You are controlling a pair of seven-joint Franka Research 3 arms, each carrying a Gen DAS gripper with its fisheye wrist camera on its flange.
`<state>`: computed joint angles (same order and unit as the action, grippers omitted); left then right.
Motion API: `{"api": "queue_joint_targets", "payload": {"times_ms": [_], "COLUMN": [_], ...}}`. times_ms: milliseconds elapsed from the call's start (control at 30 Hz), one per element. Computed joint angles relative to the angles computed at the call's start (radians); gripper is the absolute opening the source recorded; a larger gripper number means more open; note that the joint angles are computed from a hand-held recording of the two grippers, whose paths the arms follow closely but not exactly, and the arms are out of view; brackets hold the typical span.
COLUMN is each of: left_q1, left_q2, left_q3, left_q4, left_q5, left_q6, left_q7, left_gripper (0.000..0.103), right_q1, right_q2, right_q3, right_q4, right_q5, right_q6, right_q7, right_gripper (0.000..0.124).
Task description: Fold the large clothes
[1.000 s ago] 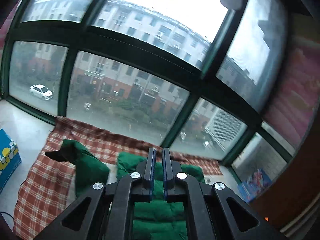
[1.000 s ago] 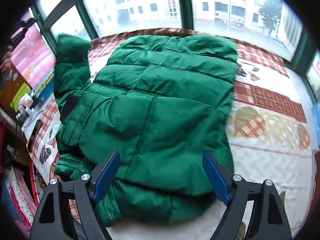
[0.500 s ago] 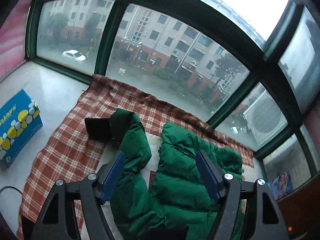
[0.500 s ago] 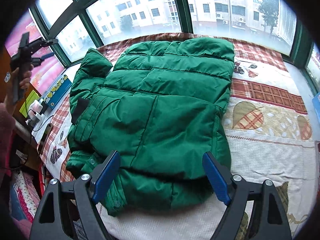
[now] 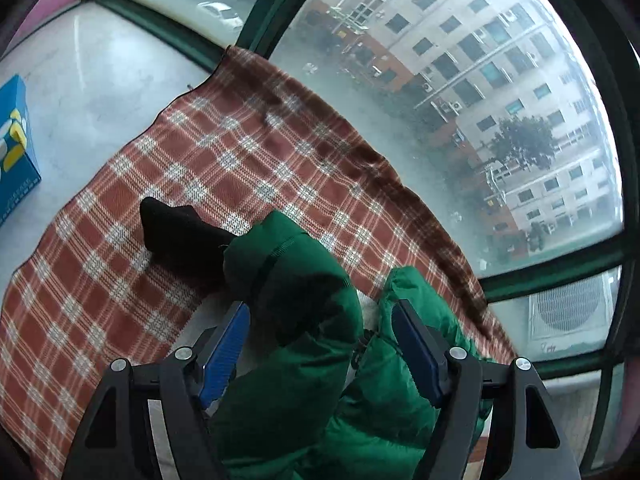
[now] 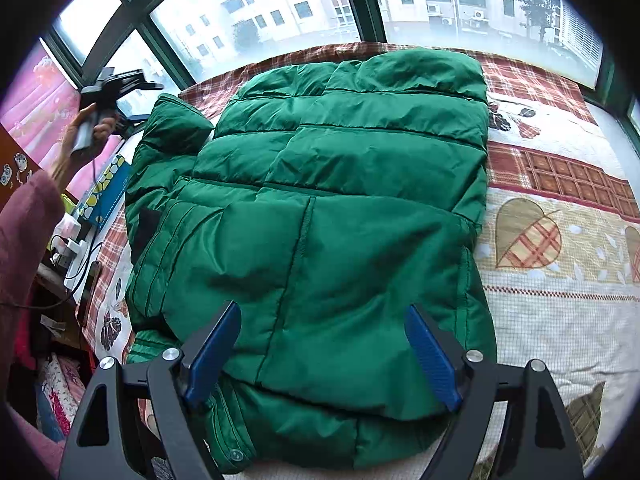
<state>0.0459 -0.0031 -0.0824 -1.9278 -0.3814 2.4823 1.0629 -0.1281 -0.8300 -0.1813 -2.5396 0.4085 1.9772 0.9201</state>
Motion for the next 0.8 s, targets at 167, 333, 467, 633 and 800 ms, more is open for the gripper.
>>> {"api": "queue_joint_targets", "payload": {"times_ms": [167,333,467,633,800], "left_q1": [0.036,0.064,0.042,-0.045,-0.058], "left_q2": [0.102,0.100,-0.012,-0.237,-0.455], "left_q3": [-0.010,-0.041,-0.035,0.014,-0.019], "left_q4": [0.065,0.005,-0.093,-0.239,-0.325], "left_q5": [-0.207,-0.418,-0.471,-0.618,-0.406], "left_q6": [-0.048,0.043,0.162,0.307,0.315], "left_q7": [0.002,0.188,0.327,0.546,0.469], "left_gripper": [0.077,0.043,0.032,0.031,0.031], "right_q1": [0.010,0.006,-0.002,-0.015,-0.029], "right_q2": [0.035,0.045,0.009,-0.053,-0.120], "right_q3": [0.006,0.008,-0.001,-0.018,-0.036], "right_q4": [0.009,0.006,-0.003,-0.011,-0.027], "right_q5": [0.008,0.007,0.009,0.018,0.033], "right_q6": [0.011,0.026,0.027,0.018,-0.001], "right_q7": [-0.001,0.011,0.010,0.011,0.012], "right_gripper": [0.092,0.092,0.092,0.092,0.092]}}
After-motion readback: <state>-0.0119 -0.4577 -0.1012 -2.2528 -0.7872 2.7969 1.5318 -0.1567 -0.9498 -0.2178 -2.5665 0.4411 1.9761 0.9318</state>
